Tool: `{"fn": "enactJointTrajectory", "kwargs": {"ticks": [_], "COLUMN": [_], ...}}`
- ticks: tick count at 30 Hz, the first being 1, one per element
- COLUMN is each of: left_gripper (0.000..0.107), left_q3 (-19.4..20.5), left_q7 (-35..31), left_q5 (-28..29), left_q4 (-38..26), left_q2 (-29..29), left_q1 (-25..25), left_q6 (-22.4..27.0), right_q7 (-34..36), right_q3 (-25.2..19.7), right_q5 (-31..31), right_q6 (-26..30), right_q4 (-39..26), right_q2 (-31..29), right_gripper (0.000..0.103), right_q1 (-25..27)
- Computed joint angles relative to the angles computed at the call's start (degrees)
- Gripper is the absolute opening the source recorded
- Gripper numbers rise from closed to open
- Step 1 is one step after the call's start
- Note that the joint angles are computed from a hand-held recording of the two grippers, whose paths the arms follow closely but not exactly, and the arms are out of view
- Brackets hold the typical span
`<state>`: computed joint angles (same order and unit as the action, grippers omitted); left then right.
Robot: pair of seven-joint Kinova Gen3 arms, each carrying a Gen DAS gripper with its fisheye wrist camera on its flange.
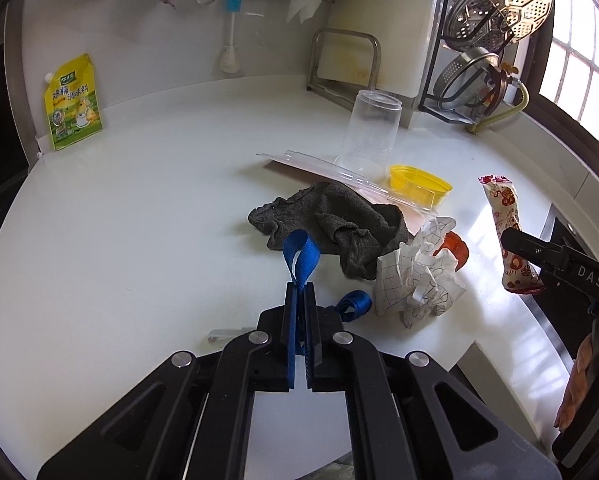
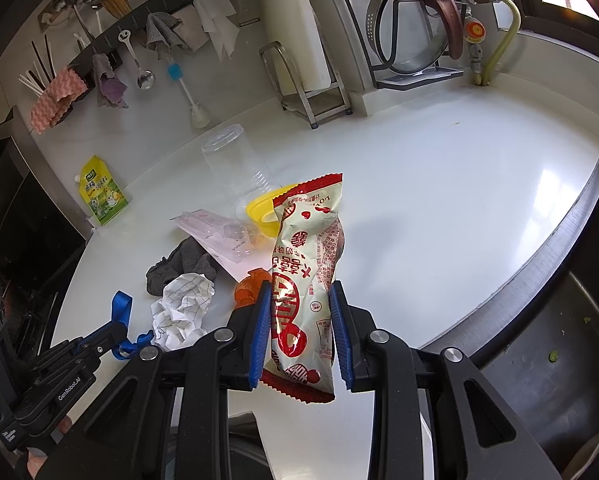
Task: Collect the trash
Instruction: 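Carry the snack wrapper and blue strap with both tools over the basket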
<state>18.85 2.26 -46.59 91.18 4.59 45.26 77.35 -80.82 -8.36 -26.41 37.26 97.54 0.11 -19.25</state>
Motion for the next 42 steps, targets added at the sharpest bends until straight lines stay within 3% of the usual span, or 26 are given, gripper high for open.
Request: {"fn": "enactJointTrajectory", "kwargs": {"ticks": [8, 12, 18, 27, 31, 42], "left_gripper": [0.004, 0.004, 0.004, 0.004, 0.004, 0.004], "left_q3": [2.52, 3.88, 5.06, 6.09, 6.36, 6.62], "left_q7": [1.69, 2.90, 4.84, 8.94, 11.00, 15.13], "left_q5": [-3.58, -6.37, -7.66, -6.01, -5.24, -2.75], "left_q4": [-1.43, -2.36, -3.20, -3.06, -2.56, -0.95], "left_q2": [-0.21, 0.37, 1.09, 2.71, 3.13, 3.96], "left_q1": [4.03, 7.20, 11.62, 18.16, 20.84, 24.92], "left_q6": [5.79, 9.62, 11.76, 14.36, 15.33, 15.39], "right_q7": [-1.12, -4.80, -10.70, -21.81, -24.24, -26.88], "right_q3": [-0.62, -1.38, -2.32, -6.83, -6.86, -10.02], "right_q5": [3.22, 7.95, 10.15, 11.74, 11.34, 10.98], "right_q6": [-2.75, -3.59, -2.65, -0.32, 1.89, 5.32], "right_q4": [2.72, 5.71, 12.34, 22.31, 24.50, 26.17], "right_q2": [-3.36, -7.19, -15.53, -27.76, -31.73, -36.34], "right_gripper": [0.028, 0.028, 0.028, 0.028, 0.028, 0.028], "right_q1": [-1.09, -1.97, -2.99, -4.21, -5.37, -6.33]}}
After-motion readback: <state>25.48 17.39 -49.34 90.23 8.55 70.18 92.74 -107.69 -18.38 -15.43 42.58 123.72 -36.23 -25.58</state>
